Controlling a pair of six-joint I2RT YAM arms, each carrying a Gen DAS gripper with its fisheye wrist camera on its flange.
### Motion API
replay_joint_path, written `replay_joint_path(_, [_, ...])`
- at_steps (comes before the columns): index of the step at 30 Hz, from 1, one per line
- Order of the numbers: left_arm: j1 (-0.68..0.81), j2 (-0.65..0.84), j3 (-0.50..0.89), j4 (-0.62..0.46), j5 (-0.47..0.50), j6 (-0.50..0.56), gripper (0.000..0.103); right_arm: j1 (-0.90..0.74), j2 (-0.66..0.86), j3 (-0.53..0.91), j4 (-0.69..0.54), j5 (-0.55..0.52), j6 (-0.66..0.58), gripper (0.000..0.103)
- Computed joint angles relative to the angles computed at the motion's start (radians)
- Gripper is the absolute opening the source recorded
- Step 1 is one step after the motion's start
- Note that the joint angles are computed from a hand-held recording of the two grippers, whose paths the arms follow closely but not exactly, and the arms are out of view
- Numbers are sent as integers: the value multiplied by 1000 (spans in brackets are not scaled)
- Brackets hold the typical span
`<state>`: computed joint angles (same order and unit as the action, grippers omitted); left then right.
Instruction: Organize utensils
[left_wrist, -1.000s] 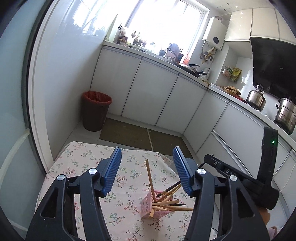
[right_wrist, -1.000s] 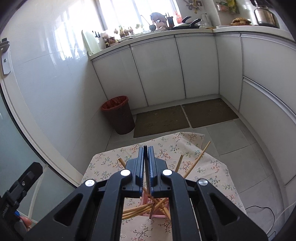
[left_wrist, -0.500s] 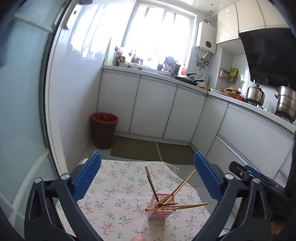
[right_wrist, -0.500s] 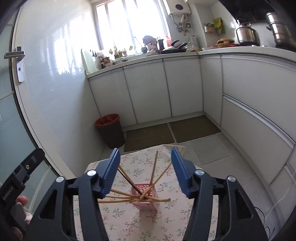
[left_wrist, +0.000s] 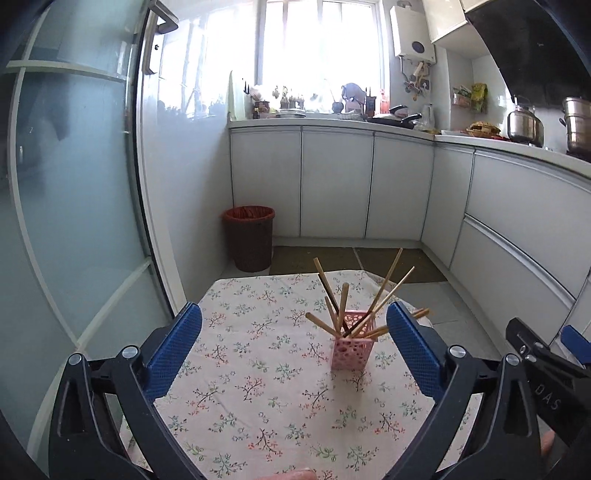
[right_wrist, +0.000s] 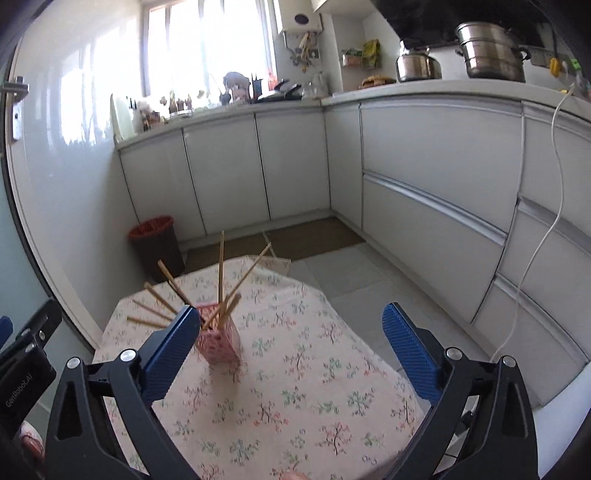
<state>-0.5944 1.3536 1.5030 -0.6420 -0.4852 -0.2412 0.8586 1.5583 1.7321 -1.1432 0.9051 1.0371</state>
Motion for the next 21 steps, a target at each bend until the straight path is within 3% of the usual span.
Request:
replay_joint_path(5, [-51, -21, -38, 28, -73, -11, 96, 8, -46, -47, -9, 28, 15, 96])
replay_joint_path(21, [-91, -2, -33, 21, -60, -21, 96, -14, -80, -107, 41, -2, 7, 96])
